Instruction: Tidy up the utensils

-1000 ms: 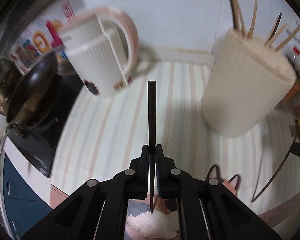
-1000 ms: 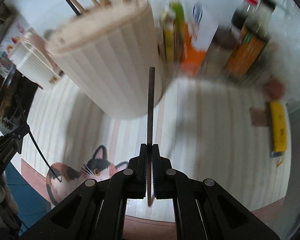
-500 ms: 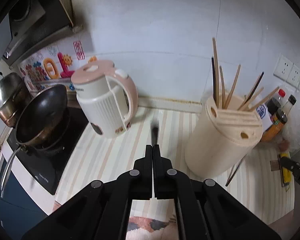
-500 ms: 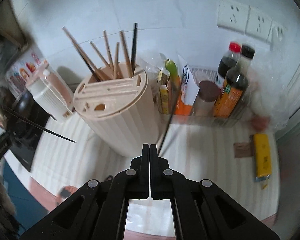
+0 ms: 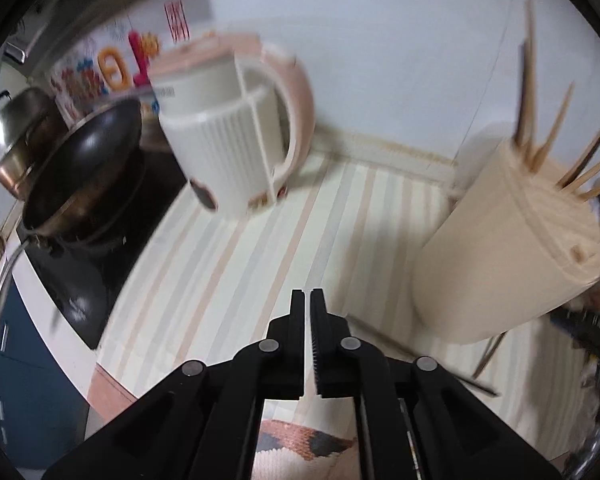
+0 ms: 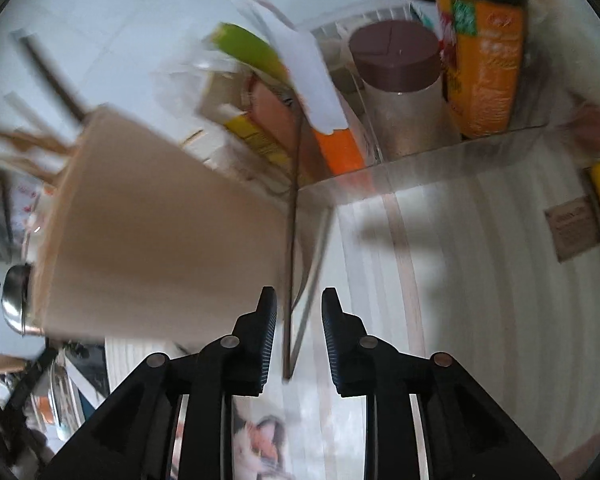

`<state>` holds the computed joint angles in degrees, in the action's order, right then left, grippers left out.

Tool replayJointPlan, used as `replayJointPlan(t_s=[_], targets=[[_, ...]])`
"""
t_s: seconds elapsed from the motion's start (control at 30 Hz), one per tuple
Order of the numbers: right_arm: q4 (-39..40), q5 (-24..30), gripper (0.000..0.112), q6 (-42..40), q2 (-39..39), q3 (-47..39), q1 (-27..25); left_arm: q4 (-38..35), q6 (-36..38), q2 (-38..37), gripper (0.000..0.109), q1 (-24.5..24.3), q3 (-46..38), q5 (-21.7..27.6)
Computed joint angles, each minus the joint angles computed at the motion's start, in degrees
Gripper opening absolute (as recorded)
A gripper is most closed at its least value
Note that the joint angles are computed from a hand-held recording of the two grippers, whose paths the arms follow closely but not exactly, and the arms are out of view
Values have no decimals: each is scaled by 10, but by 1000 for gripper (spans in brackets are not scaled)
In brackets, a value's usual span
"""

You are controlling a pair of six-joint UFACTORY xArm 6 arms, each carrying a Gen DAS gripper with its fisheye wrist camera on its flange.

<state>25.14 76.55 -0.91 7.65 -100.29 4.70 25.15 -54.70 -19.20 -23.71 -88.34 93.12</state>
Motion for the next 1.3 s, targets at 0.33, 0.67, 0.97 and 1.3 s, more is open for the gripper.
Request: replayJointPlan(t_s=[0.33,0.67,0.97,1.3], targets=[[65,-39,6,-9,93,-32,5,-179,-72,-36,34,55,132,-65],[-228,92,6,-52,2,15,58,-241,-118,20,35,24,141,-124],[-119,-11,33,-68,-94,94,33,-191,-149,-8,42,-1,170,-21],[-9,77,1,-79,-114,191,54,-194,-169,-38,47,-14,168,-6]])
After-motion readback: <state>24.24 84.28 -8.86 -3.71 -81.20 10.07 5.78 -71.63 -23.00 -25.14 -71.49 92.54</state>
